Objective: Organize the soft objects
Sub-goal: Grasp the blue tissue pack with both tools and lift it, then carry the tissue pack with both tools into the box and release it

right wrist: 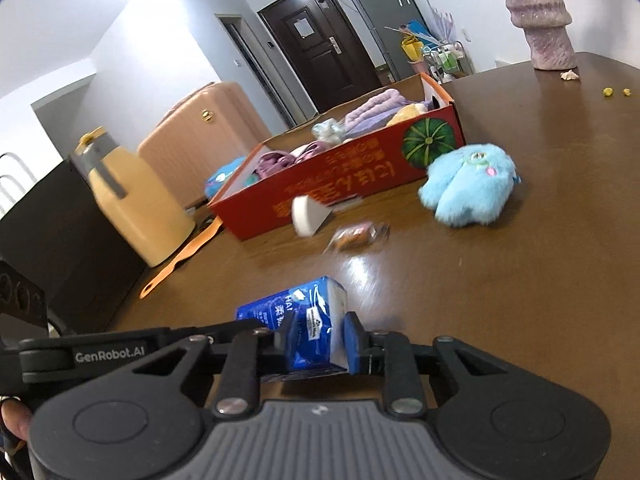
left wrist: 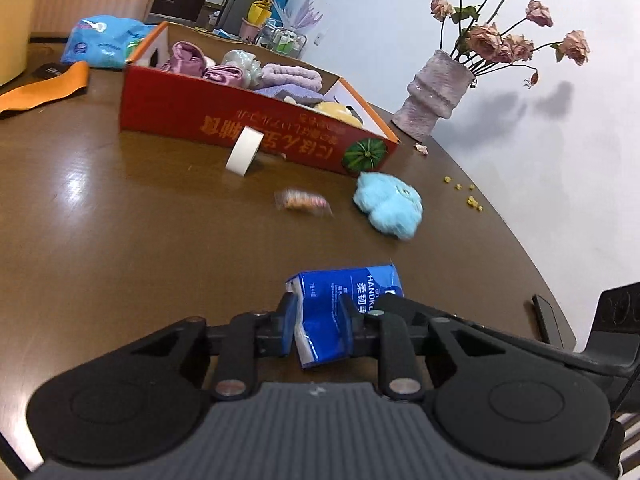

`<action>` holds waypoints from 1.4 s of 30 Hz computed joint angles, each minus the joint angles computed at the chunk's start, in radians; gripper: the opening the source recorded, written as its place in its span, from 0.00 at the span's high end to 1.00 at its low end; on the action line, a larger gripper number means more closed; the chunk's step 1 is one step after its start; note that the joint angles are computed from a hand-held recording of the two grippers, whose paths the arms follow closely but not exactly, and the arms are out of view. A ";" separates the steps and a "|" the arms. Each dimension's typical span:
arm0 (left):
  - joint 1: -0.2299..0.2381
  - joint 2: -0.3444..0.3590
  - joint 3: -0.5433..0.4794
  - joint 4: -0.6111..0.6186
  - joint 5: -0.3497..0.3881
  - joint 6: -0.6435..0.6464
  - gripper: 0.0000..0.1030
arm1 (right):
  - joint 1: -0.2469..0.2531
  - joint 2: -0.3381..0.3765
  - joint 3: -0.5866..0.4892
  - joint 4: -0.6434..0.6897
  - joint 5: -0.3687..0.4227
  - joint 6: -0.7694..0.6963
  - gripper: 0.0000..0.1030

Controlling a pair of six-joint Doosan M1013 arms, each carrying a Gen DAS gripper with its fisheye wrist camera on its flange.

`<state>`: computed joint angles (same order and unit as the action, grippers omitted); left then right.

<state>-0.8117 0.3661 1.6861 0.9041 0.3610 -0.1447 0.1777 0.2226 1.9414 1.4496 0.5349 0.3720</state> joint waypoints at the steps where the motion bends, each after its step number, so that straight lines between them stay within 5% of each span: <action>1: -0.011 -0.008 0.009 0.016 0.014 -0.017 0.78 | 0.003 -0.014 0.017 0.007 -0.005 -0.008 0.78; 11: -0.075 -0.077 0.083 0.303 0.057 -0.304 0.78 | 0.008 -0.113 0.108 0.113 -0.003 -0.116 0.78; 18: -0.002 -0.069 0.023 0.396 -0.014 -0.319 0.78 | -0.005 -0.090 0.033 0.161 0.031 -0.169 0.80; 20: 0.045 -0.056 -0.029 0.242 -0.059 -0.128 0.78 | -0.002 -0.065 -0.023 0.173 0.021 -0.194 0.80; 26: 0.216 0.059 -0.202 -0.540 -0.220 0.599 0.78 | 0.036 0.075 -0.280 0.055 -0.086 -0.111 0.82; 31: 0.316 0.208 -0.396 -1.124 -0.089 1.099 0.77 | 0.068 0.259 -0.557 -0.453 -0.121 0.400 0.82; 34: 0.342 0.284 -0.513 -1.021 0.042 1.085 0.77 | 0.085 0.369 -0.718 -0.753 -0.051 0.704 0.82; 37: 0.346 0.357 -0.644 -0.895 0.244 1.074 0.77 | 0.095 0.477 -0.880 -0.912 0.094 0.911 0.82; 42: 0.343 0.386 -0.689 -0.845 0.325 1.140 0.78 | 0.110 0.594 -1.072 -1.059 0.300 1.021 0.82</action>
<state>-0.4686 0.7526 0.9972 0.0590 0.6862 0.9953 0.2876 0.8168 0.8691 0.3906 0.8349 1.3927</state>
